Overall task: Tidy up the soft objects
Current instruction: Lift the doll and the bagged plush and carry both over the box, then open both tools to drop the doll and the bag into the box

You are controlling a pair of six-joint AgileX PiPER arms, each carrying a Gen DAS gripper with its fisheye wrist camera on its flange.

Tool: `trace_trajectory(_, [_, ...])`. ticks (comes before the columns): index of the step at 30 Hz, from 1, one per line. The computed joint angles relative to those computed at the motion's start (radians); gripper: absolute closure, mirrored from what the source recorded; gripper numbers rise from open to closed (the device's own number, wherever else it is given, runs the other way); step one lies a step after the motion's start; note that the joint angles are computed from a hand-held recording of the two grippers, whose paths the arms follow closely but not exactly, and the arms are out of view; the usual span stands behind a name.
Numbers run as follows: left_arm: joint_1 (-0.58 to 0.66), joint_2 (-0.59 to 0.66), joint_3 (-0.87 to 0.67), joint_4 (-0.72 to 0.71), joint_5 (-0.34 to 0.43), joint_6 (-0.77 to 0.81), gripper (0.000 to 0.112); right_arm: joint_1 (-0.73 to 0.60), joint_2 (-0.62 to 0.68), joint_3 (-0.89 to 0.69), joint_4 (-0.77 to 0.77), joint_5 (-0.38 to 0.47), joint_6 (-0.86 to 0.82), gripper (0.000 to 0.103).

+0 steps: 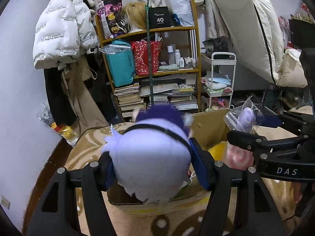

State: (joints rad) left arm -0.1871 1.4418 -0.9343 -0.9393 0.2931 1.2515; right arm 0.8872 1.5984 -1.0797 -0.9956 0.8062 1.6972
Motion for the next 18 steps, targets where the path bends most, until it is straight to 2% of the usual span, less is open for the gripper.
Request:
trace_trajectory(2, [0.001,0.001,-0.001,0.013,0.001,-0.018,0.047,-0.007,-0.007,0.013,0.006,-0.018,0.01,0.029])
trace_trajectory(5, [0.015,0.004,-0.009,0.013,0.007,-0.04,0.037,-0.018,-0.019,0.035,0.016,-0.048,0.027,0.026])
trace_trajectory(10, [0.051,0.007,-0.034,0.03,0.036,-0.089,0.031,-0.033,-0.035,0.059,0.023,-0.084,0.049,0.024])
trace_trajectory(12, [0.059,0.001,-0.033,0.043,0.032,-0.098,0.027,-0.033,-0.034,0.055,0.025,-0.08,0.047,0.021])
trace_trajectory(14, [0.071,-0.003,-0.037,0.059,0.038,-0.101,0.026,-0.022,-0.04,0.059,0.008,-0.068,0.062,0.013])
trace_trajectory(18, [0.104,-0.011,-0.053,0.12,0.058,-0.172,0.021,-0.001,-0.044,0.046,-0.001,-0.029,0.056,0.012])
